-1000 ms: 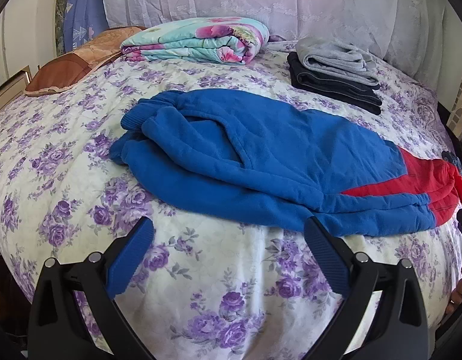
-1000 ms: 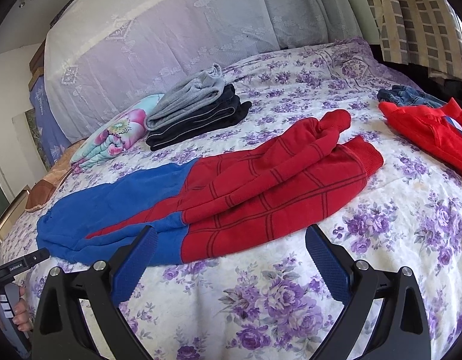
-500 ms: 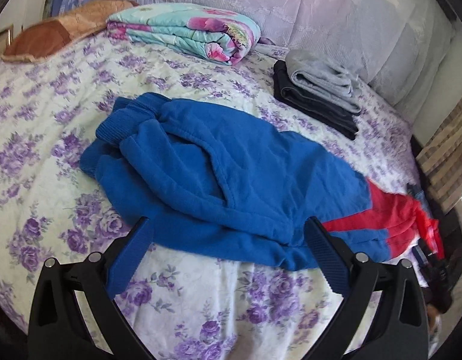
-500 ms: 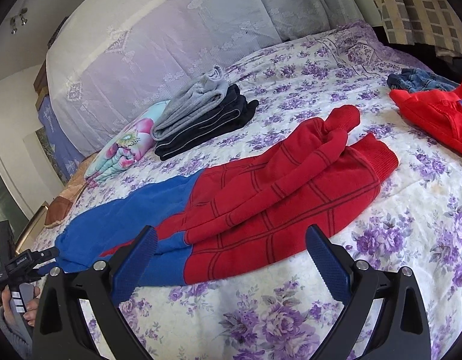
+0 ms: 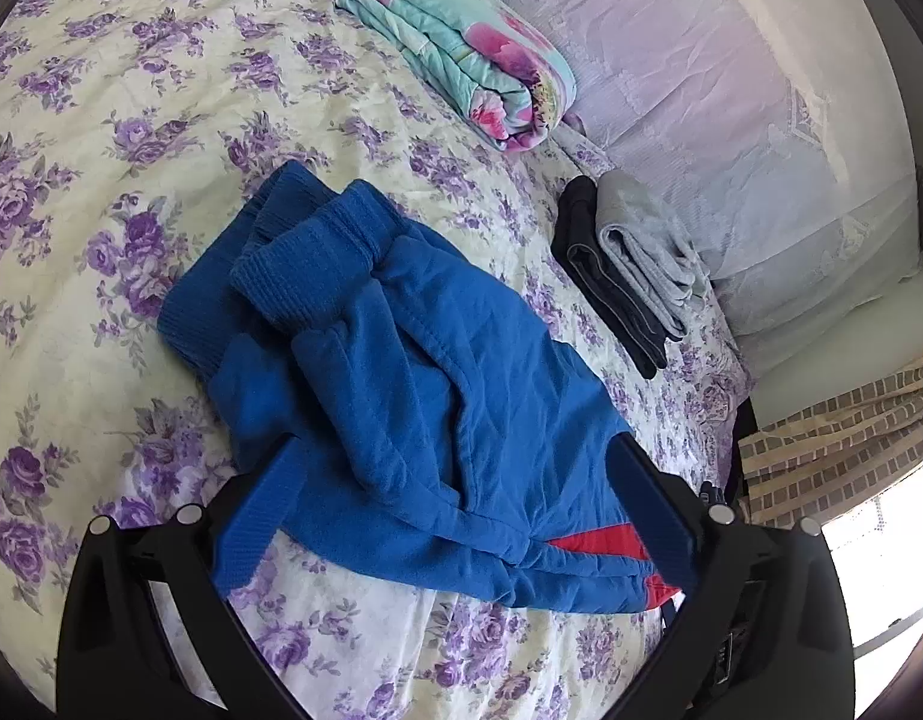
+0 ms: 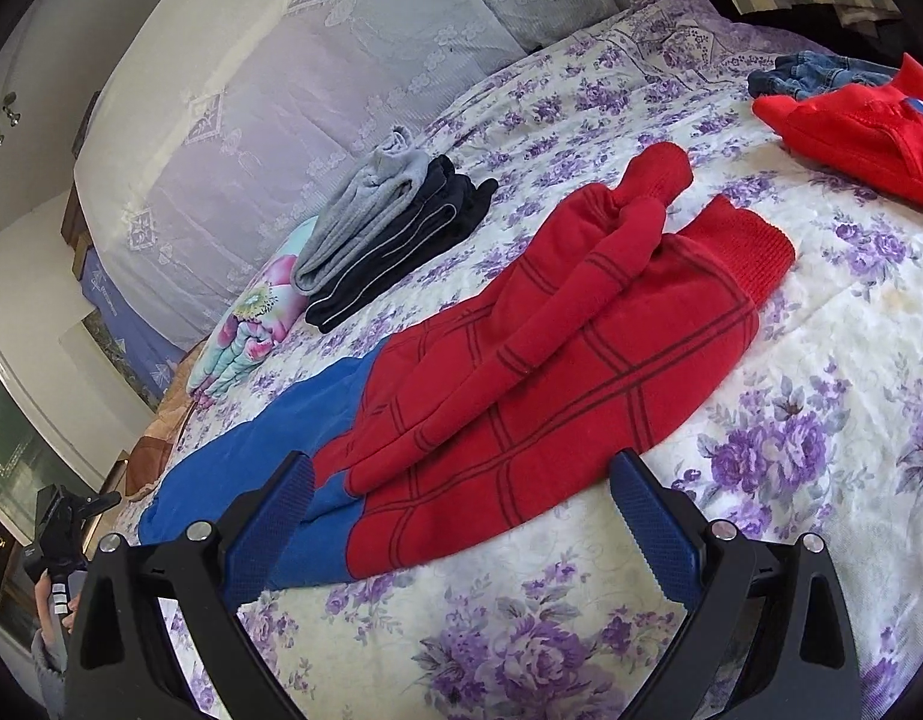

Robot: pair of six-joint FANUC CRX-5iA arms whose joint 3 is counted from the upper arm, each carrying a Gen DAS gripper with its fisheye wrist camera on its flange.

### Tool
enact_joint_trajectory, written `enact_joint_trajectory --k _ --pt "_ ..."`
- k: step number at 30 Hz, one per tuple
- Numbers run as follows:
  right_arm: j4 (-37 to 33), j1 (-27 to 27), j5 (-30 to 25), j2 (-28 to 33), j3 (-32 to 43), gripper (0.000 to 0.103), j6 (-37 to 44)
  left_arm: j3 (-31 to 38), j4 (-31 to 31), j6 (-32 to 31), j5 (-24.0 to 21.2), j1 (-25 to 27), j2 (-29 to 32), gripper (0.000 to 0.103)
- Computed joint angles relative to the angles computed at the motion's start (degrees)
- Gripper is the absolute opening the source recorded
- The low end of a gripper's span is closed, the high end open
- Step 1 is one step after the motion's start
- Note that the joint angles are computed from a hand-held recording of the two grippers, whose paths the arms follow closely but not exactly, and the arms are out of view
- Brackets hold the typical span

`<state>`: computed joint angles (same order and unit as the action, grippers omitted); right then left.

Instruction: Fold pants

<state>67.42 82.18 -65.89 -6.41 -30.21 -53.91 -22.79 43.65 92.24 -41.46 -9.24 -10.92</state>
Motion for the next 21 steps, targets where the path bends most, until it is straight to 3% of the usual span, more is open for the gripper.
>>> enact_joint_trajectory --k 1,2,3,8,11,14,16,19,21 --pt "0.18 -0.04 0.21 -0.11 -0.20 0.099 -0.38 0.94 -1.05 0.36 -0.18 -0.18 0.57 0.094" --pt "0.55 -0.10 0.36 -0.24 -0.43 0.099 -0.72 2.16 -2.34 0.43 -0.35 -0.47 1.30 0.075" --pt "1.02 -0.11 0.43 -0.36 -0.67 0.099 -1.13 2.70 -2.84 -0.24 -0.96 -0.57 1.53 0.064" --pt "4.19 -0.03 0.79 -2.14 -2.80 0.099 -4.84 4.36 -3.20 -1.60 -0.03 -1.77 3.12 0.045" --pt "6.34 0.11 -0.18 -4.38 -4.65 0.099 -8.28 1.68 2.22 -6.26 1.83 -1.46 2.15 0.021" --pt "9.06 -0.77 0.35 -8.18 -7.85 0.099 -14.57 0.14 6.54 -10.29 1.81 -0.44 1.27 0.015" --pt "12.59 -3.92 5.10 -11.76 -10.77 0.097 -19.62 0.33 6.50 -10.82 1.59 0.13 0.83 0.014" --pt "14.59 -10.42 14.52 -15.19 -12.47 0.082 -20.97 1.44 6.50 -11.58 1.34 0.69 1.03 0.012" --pt "7.37 -12.05 16.14 -15.12 -10.05 0.062 -12.56 1.67 7.35 -12.47 1.63 0.74 1.10 0.012"
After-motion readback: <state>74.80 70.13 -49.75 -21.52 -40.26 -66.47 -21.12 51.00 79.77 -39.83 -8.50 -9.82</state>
